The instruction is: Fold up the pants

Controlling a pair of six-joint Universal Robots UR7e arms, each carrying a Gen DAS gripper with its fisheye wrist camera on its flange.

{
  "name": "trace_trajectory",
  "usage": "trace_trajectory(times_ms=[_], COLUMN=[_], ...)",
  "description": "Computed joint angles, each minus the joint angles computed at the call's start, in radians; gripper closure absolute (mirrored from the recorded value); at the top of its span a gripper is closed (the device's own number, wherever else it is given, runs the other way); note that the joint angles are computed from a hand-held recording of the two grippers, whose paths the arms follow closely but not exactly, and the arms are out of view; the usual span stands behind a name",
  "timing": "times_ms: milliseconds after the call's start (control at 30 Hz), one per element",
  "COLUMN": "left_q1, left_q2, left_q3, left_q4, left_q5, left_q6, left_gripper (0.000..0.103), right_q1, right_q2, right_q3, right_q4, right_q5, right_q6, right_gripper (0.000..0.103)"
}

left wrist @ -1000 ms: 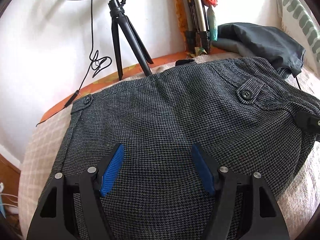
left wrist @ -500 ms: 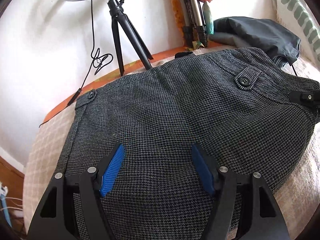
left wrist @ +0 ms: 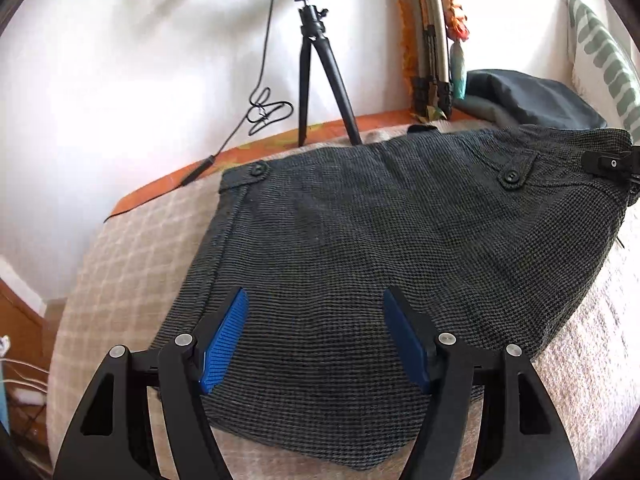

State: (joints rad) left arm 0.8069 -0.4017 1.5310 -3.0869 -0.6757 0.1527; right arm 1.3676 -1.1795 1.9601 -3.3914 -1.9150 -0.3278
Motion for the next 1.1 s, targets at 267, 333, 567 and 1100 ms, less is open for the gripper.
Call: trace_trajectory(times_ms=[267,333,567,1100], left_q1=[0.074,0.088,0.122,0.166], left_q2=[-0.173,-0.211,-0.304,-0.355], left_q3=[0.15,0.195,0.3,0.345], left_q4=[-0.058,-0.081,-0.145,-0.175], left_q5=[0.051,0.06,0.096,0.135], left_q6=[-0.166,-0.19,-0.229,-0.257], left_gripper=[0.034,0.034,0.034,0.034], right_q1=[0.14,0.173,0.278,0.35], right_q2=[0.087,0.123,0.312,0.632], right_q3=[-0.066,-0.091,-0.221,-0.394], right_q4=[-0.057,-0.059,-0.013,0.061], right_q5=[-0.095,-0.108,-0.152,-0.267], right_q6=[-0.152,-0.179,-0.285,-0.574], right_gripper=[0.084,0.084,0.085,0.087])
